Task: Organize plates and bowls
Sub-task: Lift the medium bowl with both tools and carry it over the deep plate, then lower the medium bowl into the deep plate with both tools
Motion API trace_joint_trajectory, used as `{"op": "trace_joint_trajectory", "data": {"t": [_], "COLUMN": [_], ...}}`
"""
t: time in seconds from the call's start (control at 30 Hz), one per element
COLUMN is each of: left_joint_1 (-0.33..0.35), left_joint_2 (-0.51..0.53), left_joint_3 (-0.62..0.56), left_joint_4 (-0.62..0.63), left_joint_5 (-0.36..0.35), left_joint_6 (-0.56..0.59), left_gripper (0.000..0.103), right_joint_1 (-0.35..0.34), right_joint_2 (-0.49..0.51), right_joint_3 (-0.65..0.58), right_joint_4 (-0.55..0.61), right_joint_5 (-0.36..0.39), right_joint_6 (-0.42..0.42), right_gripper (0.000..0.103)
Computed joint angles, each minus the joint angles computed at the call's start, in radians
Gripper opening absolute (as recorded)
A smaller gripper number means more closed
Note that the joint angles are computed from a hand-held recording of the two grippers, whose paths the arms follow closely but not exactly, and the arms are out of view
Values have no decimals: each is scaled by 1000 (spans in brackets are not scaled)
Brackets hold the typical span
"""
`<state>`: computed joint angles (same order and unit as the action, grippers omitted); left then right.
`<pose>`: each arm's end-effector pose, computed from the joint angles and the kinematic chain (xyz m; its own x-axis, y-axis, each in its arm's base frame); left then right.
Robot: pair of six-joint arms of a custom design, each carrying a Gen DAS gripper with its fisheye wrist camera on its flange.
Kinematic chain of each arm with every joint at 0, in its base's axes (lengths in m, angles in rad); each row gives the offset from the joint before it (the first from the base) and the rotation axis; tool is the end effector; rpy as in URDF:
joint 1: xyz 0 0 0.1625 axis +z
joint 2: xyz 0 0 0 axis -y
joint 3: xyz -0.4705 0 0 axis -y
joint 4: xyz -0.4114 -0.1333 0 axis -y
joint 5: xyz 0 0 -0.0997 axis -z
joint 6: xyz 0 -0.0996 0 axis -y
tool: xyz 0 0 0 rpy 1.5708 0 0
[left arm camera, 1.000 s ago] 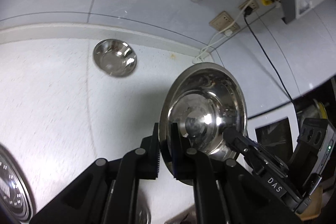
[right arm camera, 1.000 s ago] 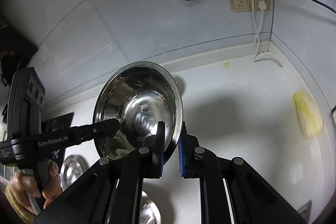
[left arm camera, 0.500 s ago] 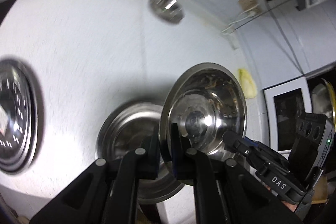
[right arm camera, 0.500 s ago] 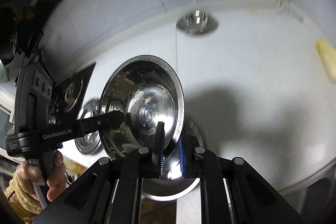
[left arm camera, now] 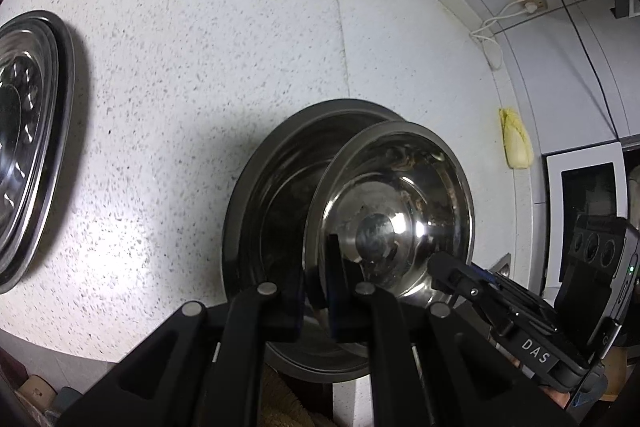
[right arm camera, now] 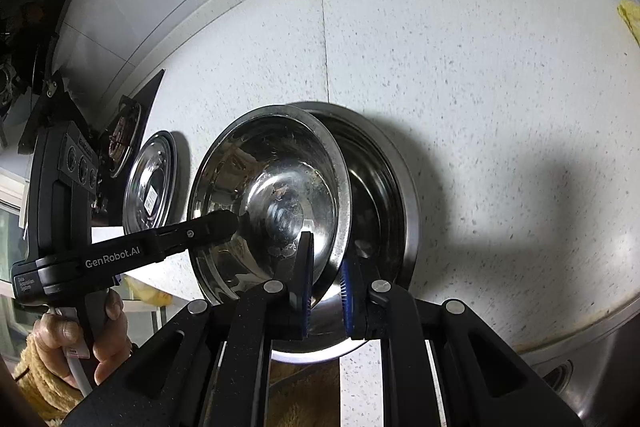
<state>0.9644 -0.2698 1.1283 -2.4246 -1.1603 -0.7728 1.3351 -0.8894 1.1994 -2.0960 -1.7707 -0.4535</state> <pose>-0.3261 -0.7738 -0.1153 -0.9365 -0.1984 -0.2890 -0.1172 0.9542 -0.2752 -0.0779 -0.8106 0.3284 -0.9477 -0.1734 0.2679 -0.2081 0.9722 -0.1070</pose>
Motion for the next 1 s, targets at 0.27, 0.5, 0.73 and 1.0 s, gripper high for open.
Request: {"op": "trace_joint_trajectory", "data": {"t": [0.27,0.5,0.73,1.0], "left_joint_1": [4,9,11,1], "left_joint_2": [18,24,23,8], "left_joint_3": [-25,-33,-29,-5], "left_joint_4": [25,34,34,-2], "left_joint_5": [-5,5,26,77], "left_joint_6": [-5,-8,6,47], "left_gripper": [8,8,8,9], "right_joint_1": [-5,-9,-7,3], "right_joint_2": [13,21,27,16], "right_joint_3": [-8,-16,-14,7], "right_joint_4": [13,22,5,-55], "right_joint_5": [0,-6,-25,-42], "right_joint_6": [7,12,7,-36], "right_gripper": [11,11,11,16]}}
